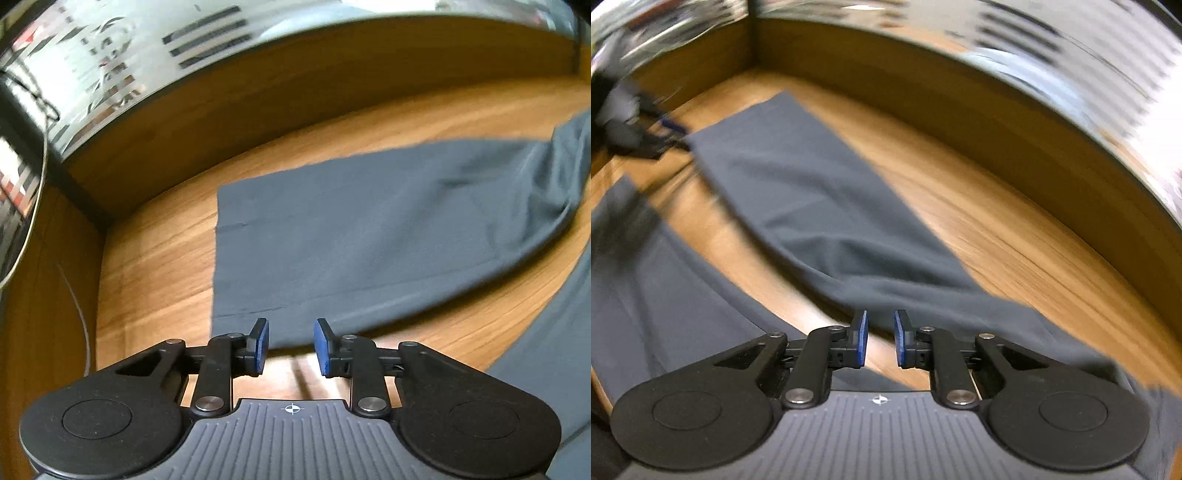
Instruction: Fold clothes
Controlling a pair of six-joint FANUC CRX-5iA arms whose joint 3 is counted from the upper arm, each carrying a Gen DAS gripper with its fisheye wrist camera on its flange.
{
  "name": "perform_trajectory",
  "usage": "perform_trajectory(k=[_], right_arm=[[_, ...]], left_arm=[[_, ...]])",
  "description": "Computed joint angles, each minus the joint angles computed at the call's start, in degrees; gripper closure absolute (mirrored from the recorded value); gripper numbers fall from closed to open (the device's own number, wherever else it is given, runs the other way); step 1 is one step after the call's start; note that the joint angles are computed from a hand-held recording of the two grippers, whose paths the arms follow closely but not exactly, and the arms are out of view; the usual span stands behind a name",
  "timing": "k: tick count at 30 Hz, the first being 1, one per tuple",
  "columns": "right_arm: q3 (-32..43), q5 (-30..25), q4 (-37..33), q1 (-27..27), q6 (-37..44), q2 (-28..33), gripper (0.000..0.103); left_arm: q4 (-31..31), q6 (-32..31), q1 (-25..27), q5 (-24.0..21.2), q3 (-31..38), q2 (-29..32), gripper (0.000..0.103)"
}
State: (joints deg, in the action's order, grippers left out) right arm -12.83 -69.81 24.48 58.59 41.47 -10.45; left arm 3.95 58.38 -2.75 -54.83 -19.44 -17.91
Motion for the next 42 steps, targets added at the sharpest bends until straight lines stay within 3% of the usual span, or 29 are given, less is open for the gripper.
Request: perform_trajectory(k=[4,9,12,16,19,21,26,31,34,36,38,42], right_arm=[[-4.05,-8.18,1.47,1.29,-8.09,-7.12,0.085],[-9.41,-17.14,1.85,2.03,-16.72,-16.53,0.084],[-12.25,-20.44,1.48,0.87,-18.28,-21.70,0.080],[-15.44,-22.34,1.04,-3.92,-13.44,-27.92,0.080],[-17.32,-20.69,0.60,-11.44,-7.00,-30.99,0.080],[-18.03,-17.91,-0.34,-19.35,-0.41,-31.74,0.080],[-17.18,-7.32,-5.10,-41.50,18.29,-28.40,0.074],[-14.06,1.09,-10.57,-57.30,40.65,-19.56,0.070],[-10.81,4.15,-14.44,-63.21,52.44,-13.79,0.062],[-8.46,5.73,-17.24,-66.34,59.80,-10.20,0.046],[-6.58,6.82,-20.44,-68.29,65.91,-7.57,0.037],[-3.83,7.81,-24.40,-70.24,73.64,-2.96,0.032]], left_arm=[[0.65,5.06,-2.08,-2.32,1.84,0.29,0.067],[-2.39,16.45,-8.74,-5.12,5.55,2.73,0.063],[-5.05,23.97,-14.26,-6.64,8.81,5.63,0.060],[-8.50,33.50,-21.98,-8.47,14.33,10.69,0.059],[-11.32,40.25,-27.52,-9.62,19.15,15.01,0.057],[-12.44,42.64,-30.72,-9.53,22.12,17.74,0.055],[-12.69,39.88,-37.54,-9.17,29.86,24.90,0.048],[-14.69,35.00,-43.07,-11.56,39.42,33.48,0.047],[-13.60,30.58,-44.67,-12.55,44.34,38.06,0.046],[-13.55,27.95,-45.63,-12.91,47.41,40.84,0.045],[-14.02,26.28,-46.45,-13.08,50.23,43.28,0.045],[-15.10,24.57,-47.25,-12.79,54.44,46.79,0.045]])
